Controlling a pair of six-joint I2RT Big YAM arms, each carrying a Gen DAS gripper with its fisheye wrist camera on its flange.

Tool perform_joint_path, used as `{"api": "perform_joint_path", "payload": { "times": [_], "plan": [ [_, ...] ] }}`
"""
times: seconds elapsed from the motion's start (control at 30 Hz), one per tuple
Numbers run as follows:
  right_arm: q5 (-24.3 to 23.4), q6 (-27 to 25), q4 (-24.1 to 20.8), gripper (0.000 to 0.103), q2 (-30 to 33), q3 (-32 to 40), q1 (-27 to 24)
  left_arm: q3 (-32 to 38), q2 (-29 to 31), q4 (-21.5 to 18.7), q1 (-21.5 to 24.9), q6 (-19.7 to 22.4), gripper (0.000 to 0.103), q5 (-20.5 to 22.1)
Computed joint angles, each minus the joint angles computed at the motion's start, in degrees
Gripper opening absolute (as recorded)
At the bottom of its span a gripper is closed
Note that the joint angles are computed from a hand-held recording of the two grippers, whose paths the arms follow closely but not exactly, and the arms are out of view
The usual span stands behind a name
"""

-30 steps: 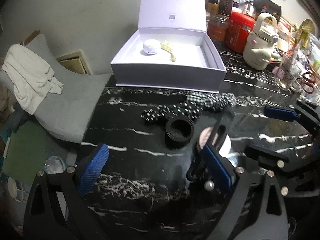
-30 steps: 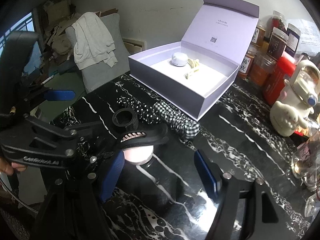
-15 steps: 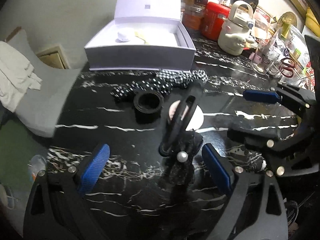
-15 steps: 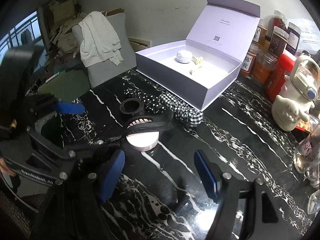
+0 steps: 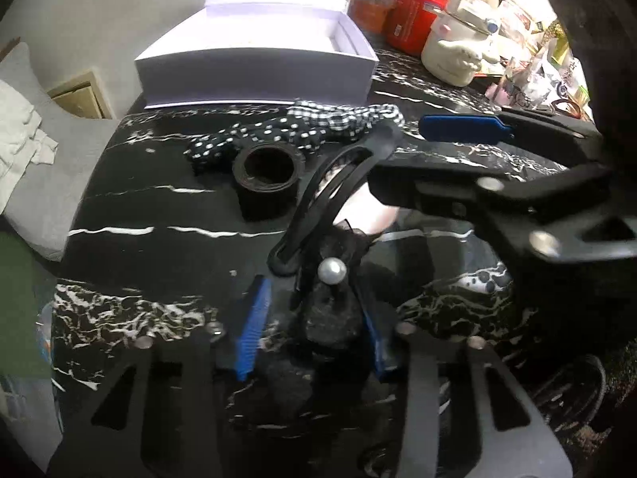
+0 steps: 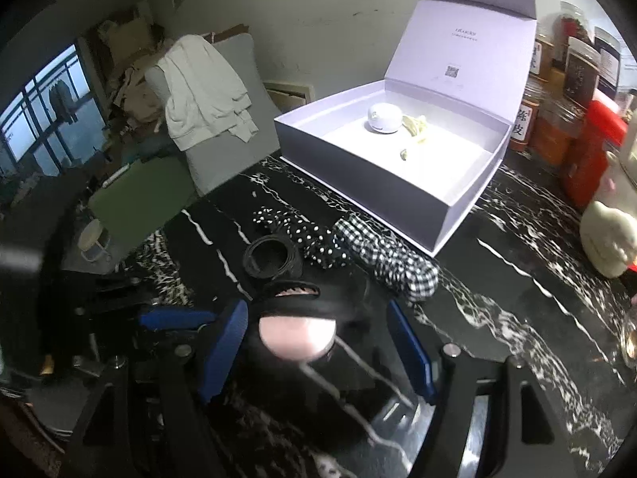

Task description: Organize objects

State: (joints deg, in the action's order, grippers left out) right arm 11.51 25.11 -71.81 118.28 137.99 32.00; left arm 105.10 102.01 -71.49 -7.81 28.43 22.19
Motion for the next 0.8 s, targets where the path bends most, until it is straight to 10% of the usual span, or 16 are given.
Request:
{"api": "perform_joint_path", "payload": {
  "times": [0.43, 0.8],
  "plan": [
    [-0.92, -2.64, -7.56, 0.072, 10.91, 16.15, -0.62, 4.11, 2.91, -0.84, 3.19, -3.68, 0.038, 0.04],
    [-3.25, -0.13, 6.31, 0.053, 1.89, -0.15, -1.27, 8.32, 5.43, -5.9, 3.95, -4.62, 0.044, 4.25]
  ]
}}
